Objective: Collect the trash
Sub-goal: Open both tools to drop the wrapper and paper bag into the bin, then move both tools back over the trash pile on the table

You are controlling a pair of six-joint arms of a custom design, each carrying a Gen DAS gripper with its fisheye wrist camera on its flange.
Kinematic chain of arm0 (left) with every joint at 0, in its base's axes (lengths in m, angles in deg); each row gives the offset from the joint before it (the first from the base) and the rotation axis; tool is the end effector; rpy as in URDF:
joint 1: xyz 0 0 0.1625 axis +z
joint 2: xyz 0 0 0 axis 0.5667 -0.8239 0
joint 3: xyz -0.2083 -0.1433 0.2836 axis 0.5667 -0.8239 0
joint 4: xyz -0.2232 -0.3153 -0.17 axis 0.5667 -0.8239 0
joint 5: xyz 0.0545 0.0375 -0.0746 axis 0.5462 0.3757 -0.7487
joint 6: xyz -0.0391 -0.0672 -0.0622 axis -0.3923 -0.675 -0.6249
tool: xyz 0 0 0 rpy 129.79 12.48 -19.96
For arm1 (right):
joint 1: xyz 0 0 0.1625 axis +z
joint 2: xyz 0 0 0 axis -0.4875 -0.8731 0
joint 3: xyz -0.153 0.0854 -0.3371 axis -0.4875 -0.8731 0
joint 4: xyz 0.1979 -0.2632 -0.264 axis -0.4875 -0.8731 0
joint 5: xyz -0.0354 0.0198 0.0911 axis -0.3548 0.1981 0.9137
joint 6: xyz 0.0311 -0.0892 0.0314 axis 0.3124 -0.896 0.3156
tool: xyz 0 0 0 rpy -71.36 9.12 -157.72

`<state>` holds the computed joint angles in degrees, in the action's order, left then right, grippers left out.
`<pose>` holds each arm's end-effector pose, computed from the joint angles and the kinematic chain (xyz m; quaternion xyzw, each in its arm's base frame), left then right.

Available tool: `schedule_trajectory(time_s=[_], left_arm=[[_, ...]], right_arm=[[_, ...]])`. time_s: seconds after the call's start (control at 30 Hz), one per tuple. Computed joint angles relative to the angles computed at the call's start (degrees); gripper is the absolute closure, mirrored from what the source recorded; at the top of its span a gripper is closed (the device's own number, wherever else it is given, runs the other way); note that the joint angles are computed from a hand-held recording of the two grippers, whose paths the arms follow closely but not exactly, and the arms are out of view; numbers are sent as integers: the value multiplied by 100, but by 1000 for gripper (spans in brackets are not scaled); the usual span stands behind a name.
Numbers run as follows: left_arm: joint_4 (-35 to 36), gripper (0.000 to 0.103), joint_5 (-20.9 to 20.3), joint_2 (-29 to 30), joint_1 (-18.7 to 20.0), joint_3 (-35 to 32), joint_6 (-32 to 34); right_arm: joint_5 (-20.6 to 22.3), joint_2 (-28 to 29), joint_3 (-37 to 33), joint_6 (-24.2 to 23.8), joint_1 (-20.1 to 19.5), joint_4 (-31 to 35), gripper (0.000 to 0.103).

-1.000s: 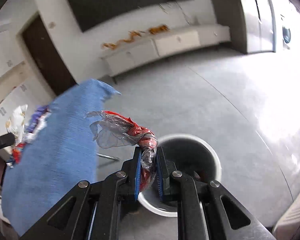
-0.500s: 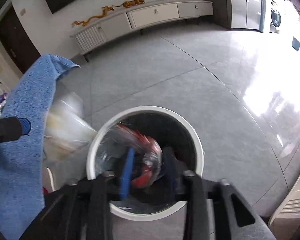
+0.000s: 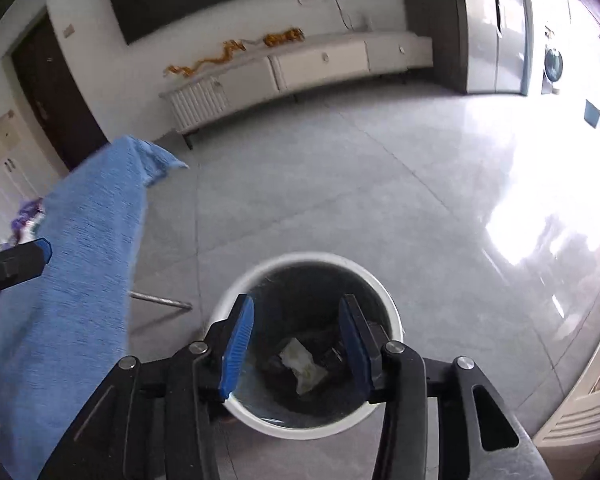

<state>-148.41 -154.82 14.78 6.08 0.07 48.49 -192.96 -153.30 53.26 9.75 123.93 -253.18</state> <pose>-0.4587 -0.5817 0.0194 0.5384 0.8410 -0.0312 0.0423 0.0887 -0.4051 0.3462 -0.2096 -0.7832 0.4712 0.3473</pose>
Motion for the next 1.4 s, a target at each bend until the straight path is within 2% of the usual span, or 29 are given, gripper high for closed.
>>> schedule_trajectory(time_s=[0.3,0.5,0.7,0.83,1.1,1.23,1.4], left_arm=[[-1251,61,1050,-1206,95,1058,285],[-1676,61,1693,-1713,287,1311,349],[-1995,61,2156,-2128,495,1502,334],[-2046,61,2285,-2248,681,1461,304],[-1801,61,2156,-2235,1074,1208,186],[-1596,61,2037,-2244,1342,1113,145],[-1268,61,1884,-2181,1751,796,155]], right_arm=[[-472,843,-841,-733,1183,-416,55],[-449,1458,-1492,-1044,1617,-416,54],[-221,1959,-2036,-1124,1783,-109,54],[-79,2319,-2446,-1139,1835,161,54],[200,2976,-3238,-1193,1867,740,54],[419,3244,-3588,-1101,1791,1098,54],[888,3585,-4041,-848,1552,1706,54]])
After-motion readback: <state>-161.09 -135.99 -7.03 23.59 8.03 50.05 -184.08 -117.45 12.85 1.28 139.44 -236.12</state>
